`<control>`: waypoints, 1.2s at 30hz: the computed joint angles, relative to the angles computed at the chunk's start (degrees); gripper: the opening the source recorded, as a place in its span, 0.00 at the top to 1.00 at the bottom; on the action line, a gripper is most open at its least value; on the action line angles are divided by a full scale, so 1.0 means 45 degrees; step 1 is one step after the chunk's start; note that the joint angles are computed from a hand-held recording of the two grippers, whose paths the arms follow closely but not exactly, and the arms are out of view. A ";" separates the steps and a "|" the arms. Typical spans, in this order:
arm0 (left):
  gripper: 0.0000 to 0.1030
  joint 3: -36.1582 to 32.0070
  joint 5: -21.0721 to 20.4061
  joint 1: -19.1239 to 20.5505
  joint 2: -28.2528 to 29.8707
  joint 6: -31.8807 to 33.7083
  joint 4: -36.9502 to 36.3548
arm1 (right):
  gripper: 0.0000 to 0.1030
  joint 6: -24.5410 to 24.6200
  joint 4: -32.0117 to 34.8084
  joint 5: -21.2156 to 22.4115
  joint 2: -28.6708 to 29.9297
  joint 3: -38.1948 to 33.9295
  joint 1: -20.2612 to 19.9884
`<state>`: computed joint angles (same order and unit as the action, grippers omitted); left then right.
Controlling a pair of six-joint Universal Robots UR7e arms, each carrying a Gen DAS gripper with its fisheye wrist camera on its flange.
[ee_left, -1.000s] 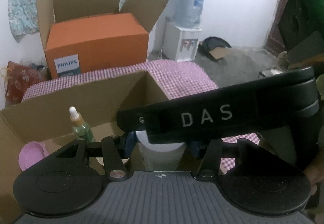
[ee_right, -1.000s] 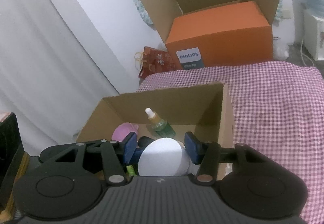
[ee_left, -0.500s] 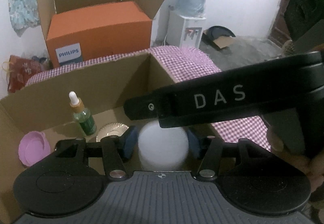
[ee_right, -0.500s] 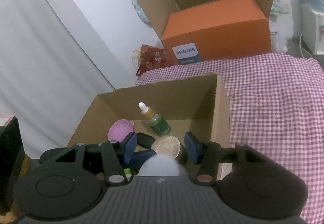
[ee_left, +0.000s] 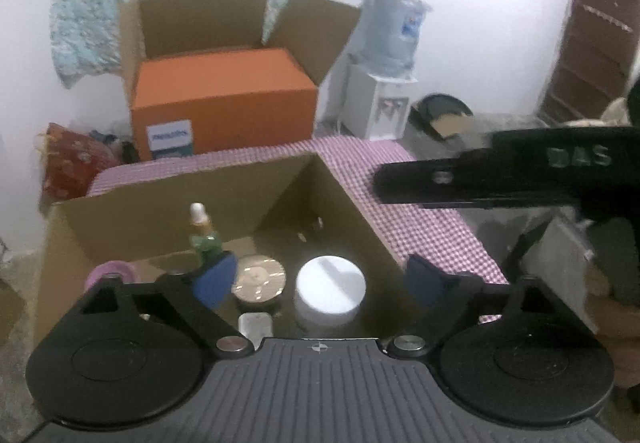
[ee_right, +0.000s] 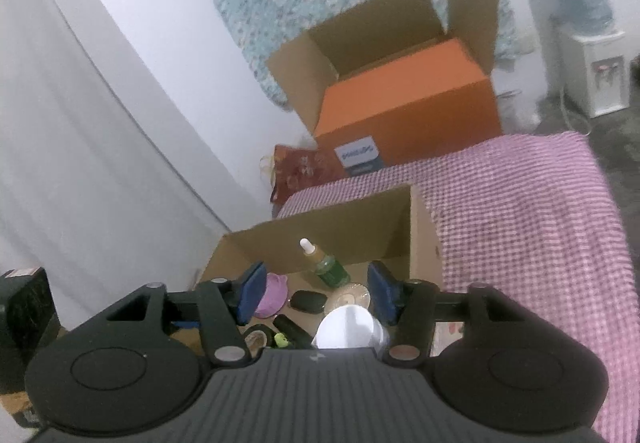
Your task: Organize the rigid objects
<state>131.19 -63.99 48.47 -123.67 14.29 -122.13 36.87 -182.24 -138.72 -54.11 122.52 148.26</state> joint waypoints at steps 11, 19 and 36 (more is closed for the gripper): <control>0.00 -0.0245 0.2605 -0.1482 -0.2569 -0.2238 0.2631 | 0.03 0.4055 0.4327 -0.2838 0.0370 -0.0874 0.2381; 0.00 -0.0463 0.3733 -0.1166 -0.3214 -0.3152 0.3733 | 0.00 0.7667 0.9087 -0.3240 0.1126 -0.1710 0.2654; 0.00 -0.0443 0.4080 -0.0116 -0.2996 -0.2436 0.3047 | 0.00 0.5820 0.9224 -0.2844 0.2682 -0.3095 0.2052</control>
